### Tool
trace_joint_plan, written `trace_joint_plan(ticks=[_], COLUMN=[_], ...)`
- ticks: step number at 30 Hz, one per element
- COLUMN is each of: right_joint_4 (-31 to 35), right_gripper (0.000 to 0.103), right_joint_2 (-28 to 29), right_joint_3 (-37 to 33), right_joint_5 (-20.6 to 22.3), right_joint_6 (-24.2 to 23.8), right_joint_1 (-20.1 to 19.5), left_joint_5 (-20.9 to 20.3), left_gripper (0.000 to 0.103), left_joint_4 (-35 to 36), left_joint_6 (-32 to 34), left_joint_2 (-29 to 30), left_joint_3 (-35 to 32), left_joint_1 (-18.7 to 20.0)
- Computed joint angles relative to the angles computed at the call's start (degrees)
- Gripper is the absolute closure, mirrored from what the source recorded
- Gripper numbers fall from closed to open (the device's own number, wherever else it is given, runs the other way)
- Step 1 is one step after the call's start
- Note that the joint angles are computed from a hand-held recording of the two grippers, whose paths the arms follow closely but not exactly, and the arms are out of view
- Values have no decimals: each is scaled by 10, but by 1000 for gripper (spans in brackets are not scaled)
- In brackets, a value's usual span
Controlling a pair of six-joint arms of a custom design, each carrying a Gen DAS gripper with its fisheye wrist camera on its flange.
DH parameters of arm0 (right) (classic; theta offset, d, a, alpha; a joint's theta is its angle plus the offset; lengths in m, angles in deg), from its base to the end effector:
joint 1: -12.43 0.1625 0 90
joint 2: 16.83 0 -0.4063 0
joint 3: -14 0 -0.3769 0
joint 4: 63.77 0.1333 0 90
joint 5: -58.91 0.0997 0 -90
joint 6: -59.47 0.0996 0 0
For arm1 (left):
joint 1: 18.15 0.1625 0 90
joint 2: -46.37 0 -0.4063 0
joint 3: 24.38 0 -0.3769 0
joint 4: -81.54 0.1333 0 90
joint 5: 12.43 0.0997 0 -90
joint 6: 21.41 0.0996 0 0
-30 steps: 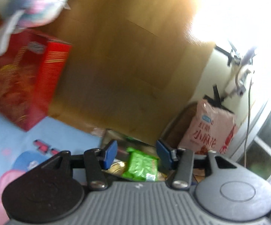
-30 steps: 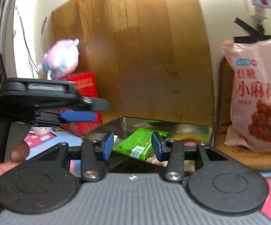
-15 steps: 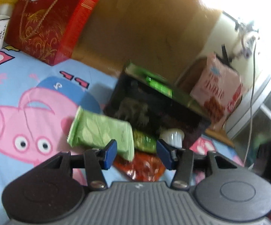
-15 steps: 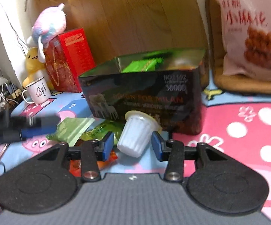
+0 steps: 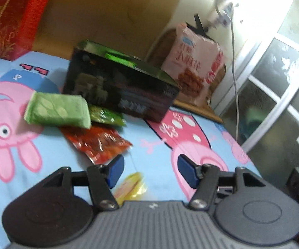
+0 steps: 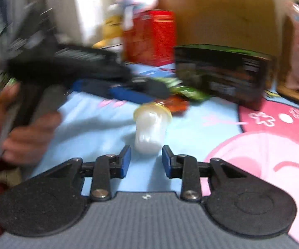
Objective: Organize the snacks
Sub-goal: 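Move the left gripper toward the white jelly cup, then grasp the yellow-lidded jelly cup with the left gripper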
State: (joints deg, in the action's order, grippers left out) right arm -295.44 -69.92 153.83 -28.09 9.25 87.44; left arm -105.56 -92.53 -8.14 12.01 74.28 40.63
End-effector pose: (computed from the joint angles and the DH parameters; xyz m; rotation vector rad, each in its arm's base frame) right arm 0.0293 -0.4262 0.1355 0.7706 -2.3172 1.1036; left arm -0.2153 -0.6019 -0.0077 -1.1462 -2.7648 0.5024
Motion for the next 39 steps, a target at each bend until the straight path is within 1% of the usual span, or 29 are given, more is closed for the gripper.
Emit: trace_joint_plan(ticks=[2,4,8,10,13,15,18,20,21,24,25,27,28,33,35,36,38,39], right_joint_4=[-37,-51,-62,-62,-69,-71,-53,-32,-12,76,100,121,126,182,200,206,222,234], right_gripper=[67,66,63,58,57,57,57,57,57,57,57,57,57,57,57,57,57,57], right_joint_2=[22,32,39,40,38,34,13,-8,-22,-74,-86,-95,-97,-131,-140,-140,-138,-138], right_joint_3=[-4,-11,-14,-14,-7,2,23,40,47,65,69,72,74,84,84,82,73,68], right_joint_5=[-29,-46,-52,-50,-49,-39,-17,1,10,36,35,16,10,-26,-30,-31,-22,-17], right_joint_6=[0,8,12,8,7,10,10,4,1,-17,-30,-57,-69,-99,-107,-111,-119,-121], right_joint_1=[13,21,23,22,19,14,3,-8,-14,-27,-26,-18,-14,3,7,9,8,7], left_joint_5=[4,11,22,26,30,28,16,13,6,-19,-17,-12,-14,-40,-48,-53,-57,-51], left_gripper=[45,45,45,43,43,43,43,40,40,40,40,40,40,43,44,48,53,54], left_joint_4=[2,-3,-13,-23,-25,-20,-18,-8,8,72,83,99,113,195,218,229,245,243], left_joint_6=[1,1,-4,-9,-21,-29,-24,-21,-20,-10,-3,13,17,41,58,66,82,84], left_joint_2=[-3,-7,-19,-30,-49,-70,-105,-125,-135,-157,-159,-161,-162,-162,-164,-165,-167,-168], left_joint_3=[7,17,30,41,53,69,99,114,118,122,124,128,127,114,114,112,112,115], left_joint_1=[-2,-4,-4,0,7,12,18,20,23,29,28,28,29,37,39,39,37,35])
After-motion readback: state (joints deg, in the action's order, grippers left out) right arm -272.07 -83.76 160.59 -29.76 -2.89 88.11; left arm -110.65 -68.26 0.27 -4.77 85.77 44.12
